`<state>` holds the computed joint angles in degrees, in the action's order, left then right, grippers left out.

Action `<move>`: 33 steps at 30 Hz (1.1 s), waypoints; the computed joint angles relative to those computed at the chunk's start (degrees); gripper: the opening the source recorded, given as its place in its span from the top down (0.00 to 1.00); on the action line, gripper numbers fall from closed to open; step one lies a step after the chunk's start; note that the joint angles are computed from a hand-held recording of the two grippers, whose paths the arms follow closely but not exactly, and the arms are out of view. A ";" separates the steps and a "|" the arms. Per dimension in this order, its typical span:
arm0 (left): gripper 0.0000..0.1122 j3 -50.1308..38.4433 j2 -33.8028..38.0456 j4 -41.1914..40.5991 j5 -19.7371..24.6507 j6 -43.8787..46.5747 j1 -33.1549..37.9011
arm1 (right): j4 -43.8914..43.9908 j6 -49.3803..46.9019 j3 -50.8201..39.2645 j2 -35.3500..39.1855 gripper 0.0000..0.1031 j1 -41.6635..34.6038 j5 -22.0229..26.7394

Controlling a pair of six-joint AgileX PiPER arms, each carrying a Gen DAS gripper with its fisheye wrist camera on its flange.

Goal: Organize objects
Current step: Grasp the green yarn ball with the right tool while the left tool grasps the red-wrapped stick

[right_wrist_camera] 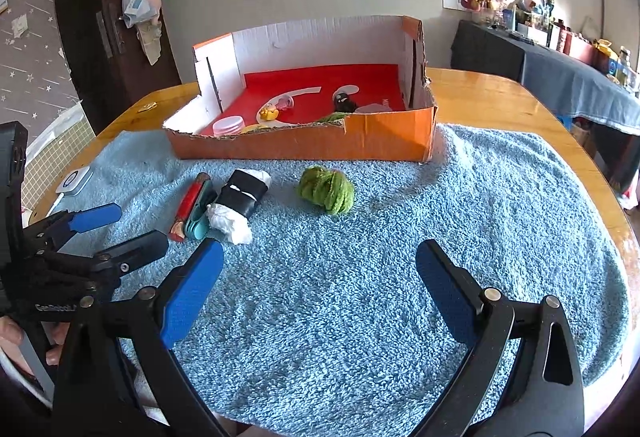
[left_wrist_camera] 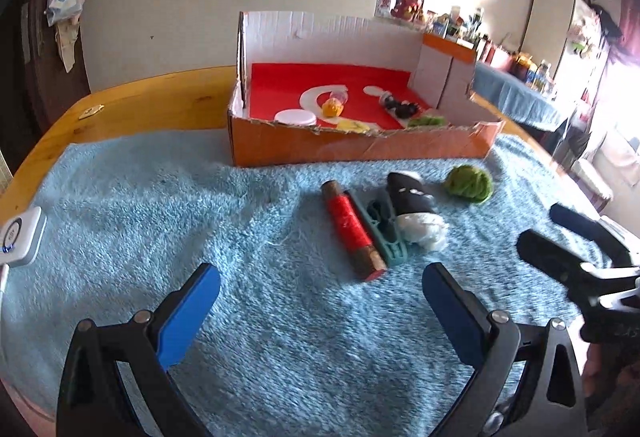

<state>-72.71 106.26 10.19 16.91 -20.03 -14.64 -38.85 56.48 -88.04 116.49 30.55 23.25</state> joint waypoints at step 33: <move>0.09 -11.71 5.94 -3.16 10.49 10.64 3.63 | 14.13 -18.00 -10.29 6.13 0.05 -3.86 5.21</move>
